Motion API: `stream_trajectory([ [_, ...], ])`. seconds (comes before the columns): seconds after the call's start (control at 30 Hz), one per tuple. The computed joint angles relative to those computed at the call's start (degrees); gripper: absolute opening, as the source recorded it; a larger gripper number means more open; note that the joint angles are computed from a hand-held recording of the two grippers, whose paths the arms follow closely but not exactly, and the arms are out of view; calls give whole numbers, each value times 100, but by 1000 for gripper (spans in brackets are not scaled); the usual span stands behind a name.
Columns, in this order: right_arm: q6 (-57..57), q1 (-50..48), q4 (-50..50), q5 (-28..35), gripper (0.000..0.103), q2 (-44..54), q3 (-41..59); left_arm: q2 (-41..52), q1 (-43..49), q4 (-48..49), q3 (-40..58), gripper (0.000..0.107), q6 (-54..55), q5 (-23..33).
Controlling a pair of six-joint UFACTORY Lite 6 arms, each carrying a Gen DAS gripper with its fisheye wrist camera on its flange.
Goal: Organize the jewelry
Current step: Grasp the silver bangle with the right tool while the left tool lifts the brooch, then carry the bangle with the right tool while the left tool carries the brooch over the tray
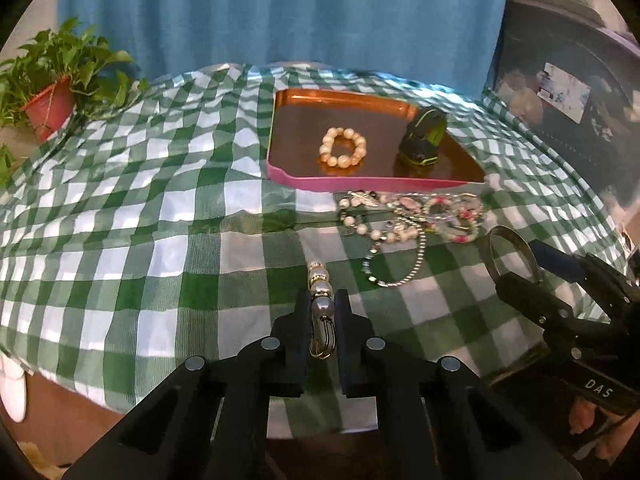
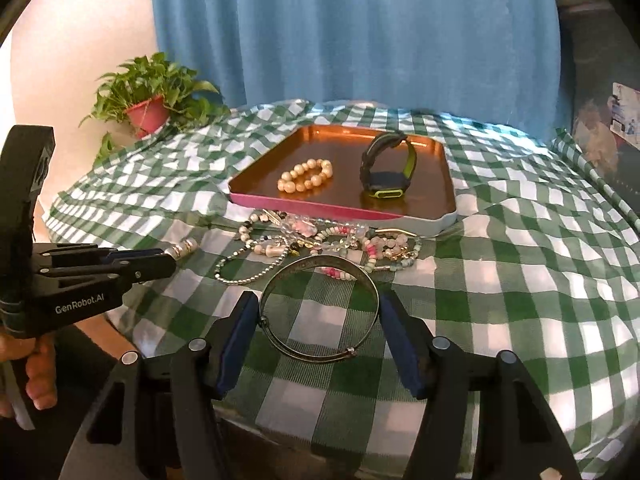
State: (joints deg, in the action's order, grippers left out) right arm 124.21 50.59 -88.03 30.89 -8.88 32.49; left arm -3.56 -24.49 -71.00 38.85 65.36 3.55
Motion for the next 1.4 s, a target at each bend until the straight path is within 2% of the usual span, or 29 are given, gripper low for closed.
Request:
stream_trajectory([
  [0.07,32,78,32,28,58,-293,-187,-77,-44,-80,-84,12,20,77],
  [0.1,-21,176,142,124,58,-453,-283,-116,-50,-382,-155,12,273,135],
  [0.23,-211,623,566,570,58,-894,-541,-406,74,-511,-423,12,193,366],
  [0.57,-1066,1585,2016,1642,58,-1904,-620,-2011,-57,2397,-754,12,-3004,897],
  [0.7,-1564,2172,2394,2613,58,-2333,-121,-2237,54,2255,-508,12,-3088,1346],
  [0.8,-1898,2307,2459,2987,58,-2386,241,-2303,-83,2654,-121,12,-3548,1527],
  [0.97,-2366,1979,2272,2814,58,-2500,627,-2114,-249,2708,735,12,-3595,1684],
  [1.1,-2925,1304,2145,2142,58,-2319,1060,-1707,-181,2544,1435,12,-3408,1840],
  [1.27,-3403,421,1908,1094,58,-1895,1640,-1102,-208,2585,2340,12,-3208,1765],
  [1.4,-3695,-123,1841,518,58,-1474,2089,-645,-33,2480,2946,12,-3094,1844],
])
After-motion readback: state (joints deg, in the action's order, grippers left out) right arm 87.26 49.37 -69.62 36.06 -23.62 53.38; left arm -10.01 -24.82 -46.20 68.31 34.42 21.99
